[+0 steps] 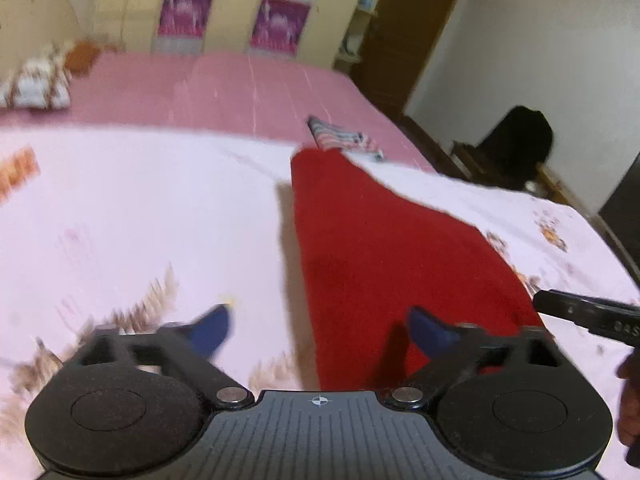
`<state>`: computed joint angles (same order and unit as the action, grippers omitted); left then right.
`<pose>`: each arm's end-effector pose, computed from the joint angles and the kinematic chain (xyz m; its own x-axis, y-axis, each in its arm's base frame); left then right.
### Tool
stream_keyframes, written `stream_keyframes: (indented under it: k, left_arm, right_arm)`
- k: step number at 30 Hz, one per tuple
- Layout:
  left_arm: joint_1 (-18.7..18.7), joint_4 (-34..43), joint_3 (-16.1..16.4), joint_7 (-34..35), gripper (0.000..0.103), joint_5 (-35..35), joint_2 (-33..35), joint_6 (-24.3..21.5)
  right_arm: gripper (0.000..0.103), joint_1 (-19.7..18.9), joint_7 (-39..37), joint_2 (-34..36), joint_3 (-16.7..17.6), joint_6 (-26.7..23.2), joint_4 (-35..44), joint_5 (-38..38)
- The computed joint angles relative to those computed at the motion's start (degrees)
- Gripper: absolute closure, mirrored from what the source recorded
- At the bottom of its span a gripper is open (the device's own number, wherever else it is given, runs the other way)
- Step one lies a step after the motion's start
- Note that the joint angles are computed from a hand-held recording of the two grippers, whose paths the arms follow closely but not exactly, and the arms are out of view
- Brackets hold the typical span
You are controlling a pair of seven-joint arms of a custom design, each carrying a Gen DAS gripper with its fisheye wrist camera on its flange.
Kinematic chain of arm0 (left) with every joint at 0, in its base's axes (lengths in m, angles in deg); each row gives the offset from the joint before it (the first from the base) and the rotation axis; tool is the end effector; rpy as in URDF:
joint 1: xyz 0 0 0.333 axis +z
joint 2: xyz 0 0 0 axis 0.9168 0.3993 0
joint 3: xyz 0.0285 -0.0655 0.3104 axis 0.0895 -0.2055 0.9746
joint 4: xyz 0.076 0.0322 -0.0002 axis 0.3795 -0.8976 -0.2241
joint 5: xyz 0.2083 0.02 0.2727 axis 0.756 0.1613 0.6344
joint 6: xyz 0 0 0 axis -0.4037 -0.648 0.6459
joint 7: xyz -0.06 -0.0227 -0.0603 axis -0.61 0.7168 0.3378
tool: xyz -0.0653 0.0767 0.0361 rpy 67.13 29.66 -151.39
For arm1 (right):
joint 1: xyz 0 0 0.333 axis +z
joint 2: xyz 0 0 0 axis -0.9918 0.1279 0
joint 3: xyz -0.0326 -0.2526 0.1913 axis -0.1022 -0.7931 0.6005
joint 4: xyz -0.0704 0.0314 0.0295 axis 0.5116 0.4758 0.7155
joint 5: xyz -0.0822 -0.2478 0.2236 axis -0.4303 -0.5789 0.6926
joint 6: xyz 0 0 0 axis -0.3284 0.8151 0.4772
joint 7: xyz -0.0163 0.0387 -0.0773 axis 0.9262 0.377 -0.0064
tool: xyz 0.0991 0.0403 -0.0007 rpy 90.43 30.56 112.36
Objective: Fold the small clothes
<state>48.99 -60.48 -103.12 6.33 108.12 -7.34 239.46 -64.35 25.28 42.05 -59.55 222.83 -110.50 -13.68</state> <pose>0.4906 -0.3165 0.5481 0.0615 -0.9469 0.3157 -0.7090 -0.2641 -0.6539 0.4560 0.1373 0.5309 0.3629 -0.9180 -0.1598 -0.6389 -0.1203 -0.7598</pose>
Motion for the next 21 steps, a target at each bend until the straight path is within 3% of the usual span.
stream_keyframes:
  k: [2,4,5,8,10,11,14,17,19,21]
  left_arm:
    - [2.6,-3.5,-1.6,7.2,0.02,-12.4,0.1,6.9]
    - [5.9,-5.8,-5.5,19.5,0.02,-29.5,0.5,11.4]
    - [6.5,-6.1,-6.4,22.4,0.019,-33.6,0.9,11.9]
    - [6.6,-6.9,-6.6,25.0,0.018,-37.5,1.5,14.3]
    - [5.8,-6.5,-5.7,24.0,0.018,-35.8,1.6,14.0]
    - [5.0,-6.4,-4.8,22.6,0.018,-33.7,1.6,13.7]
    - [4.0,-5.6,-3.7,19.8,0.018,-29.8,2.2,13.7]
    - [5.6,-4.0,-5.2,20.7,0.018,-32.1,3.9,14.5]
    - [6.4,-3.2,-6.0,21.7,0.018,-32.5,4.2,13.8]
    - [5.7,-3.2,-4.8,20.9,0.018,-29.9,3.6,13.1]
  right_arm:
    - [0.055,-0.5,-0.1,1.1,-3.4,-9.0,2.7,4.0]
    - [0.044,-1.9,-0.4,2.8,-6.5,-19.4,5.5,11.7]
    - [0.038,-2.8,-1.3,3.6,-7.5,-23.6,6.3,15.3]
    - [0.038,-5.5,-3.1,5.4,-7.8,-29.5,6.8,21.5]
    - [0.042,-6.8,-5.2,5.4,-6.9,-29.5,6.3,25.0]
    - [0.049,-7.1,-5.6,5.1,-6.1,-28.0,6.1,25.6]
    - [0.054,-5.9,-13.6,3.1,-3.7,-20.0,5.5,28.7]
    - [0.053,-5.7,-9.5,4.9,-2.3,-18.8,7.8,19.7]
    - [0.051,-6.1,-5.9,5.9,-2.7,-20.3,8.6,16.9]
    - [0.056,-6.1,-5.3,4.5,-2.6,-16.9,6.6,17.4]
